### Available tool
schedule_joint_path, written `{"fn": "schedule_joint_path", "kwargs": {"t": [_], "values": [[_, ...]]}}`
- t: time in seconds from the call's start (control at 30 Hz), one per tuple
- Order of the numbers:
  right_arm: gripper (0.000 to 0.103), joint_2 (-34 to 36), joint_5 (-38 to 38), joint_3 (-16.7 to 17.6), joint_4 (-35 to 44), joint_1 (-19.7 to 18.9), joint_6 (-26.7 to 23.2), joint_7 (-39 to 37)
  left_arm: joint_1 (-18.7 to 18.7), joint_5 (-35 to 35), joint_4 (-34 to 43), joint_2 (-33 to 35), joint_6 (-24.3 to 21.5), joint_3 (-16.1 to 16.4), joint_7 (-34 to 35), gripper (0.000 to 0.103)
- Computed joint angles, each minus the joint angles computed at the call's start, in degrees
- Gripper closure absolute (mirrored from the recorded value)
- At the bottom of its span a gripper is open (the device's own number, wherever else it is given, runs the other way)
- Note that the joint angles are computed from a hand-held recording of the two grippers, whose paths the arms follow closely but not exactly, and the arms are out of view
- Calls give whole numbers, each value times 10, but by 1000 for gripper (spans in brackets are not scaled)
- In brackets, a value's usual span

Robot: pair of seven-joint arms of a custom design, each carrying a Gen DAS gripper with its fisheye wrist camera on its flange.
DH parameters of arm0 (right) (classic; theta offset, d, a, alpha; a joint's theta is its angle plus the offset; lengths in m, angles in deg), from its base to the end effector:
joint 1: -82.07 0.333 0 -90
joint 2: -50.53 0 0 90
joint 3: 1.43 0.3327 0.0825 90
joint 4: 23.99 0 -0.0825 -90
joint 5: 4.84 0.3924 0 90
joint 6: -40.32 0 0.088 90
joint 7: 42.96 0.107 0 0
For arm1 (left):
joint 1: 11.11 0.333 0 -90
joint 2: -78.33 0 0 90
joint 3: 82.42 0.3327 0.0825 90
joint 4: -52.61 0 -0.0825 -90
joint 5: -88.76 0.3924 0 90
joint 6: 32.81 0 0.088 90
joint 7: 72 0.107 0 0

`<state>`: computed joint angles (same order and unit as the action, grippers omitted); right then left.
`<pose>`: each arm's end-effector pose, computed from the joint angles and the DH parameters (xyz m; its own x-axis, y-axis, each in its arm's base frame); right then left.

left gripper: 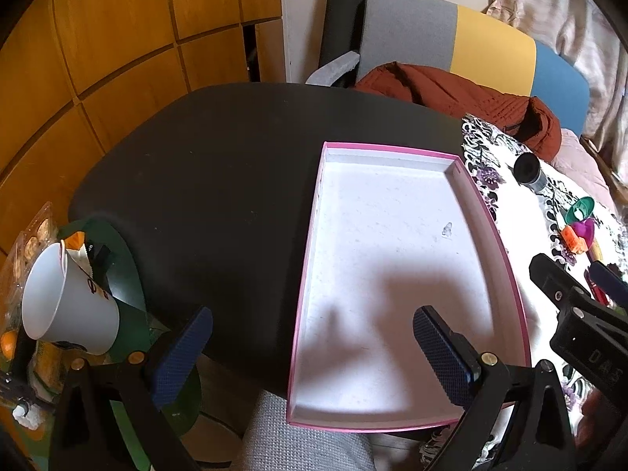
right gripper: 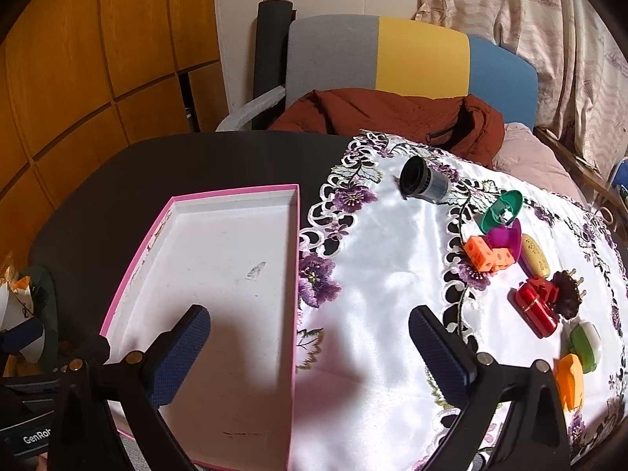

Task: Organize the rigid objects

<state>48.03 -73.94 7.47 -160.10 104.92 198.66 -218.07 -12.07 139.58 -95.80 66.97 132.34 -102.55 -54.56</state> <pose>0.4169 0.3047 0.3775 -0.0277 -0.9989 -0.0373 -0.7339 0.0456 -0.6778 0.4099 -0.2056 0.3685 0.0757 -0.9971 -0.0067 -0.8068 -0.0572 -0.5881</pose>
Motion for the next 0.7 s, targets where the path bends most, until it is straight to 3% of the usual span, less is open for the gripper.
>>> {"fn": "schedule_joint_path", "kwargs": {"t": [0.3, 0.57, 0.6, 0.7], "values": [[0, -1, -6, 0, -2, -1, 3, 7, -4, -9, -1, 2, 9, 4, 10, 0], [0, -17, -7, -1, -17, -7, -5, 17, -47, -176, -43, 11, 141, 57, 165, 0], [0, -19, -6, 0, -19, -8, -7, 17, -34, -175, -44, 11, 148, 43, 165, 0], [0, -29, -5, -1, -30, -14, -7, 23, 48, -130, -33, 7, 139, -47, 127, 0]]}}
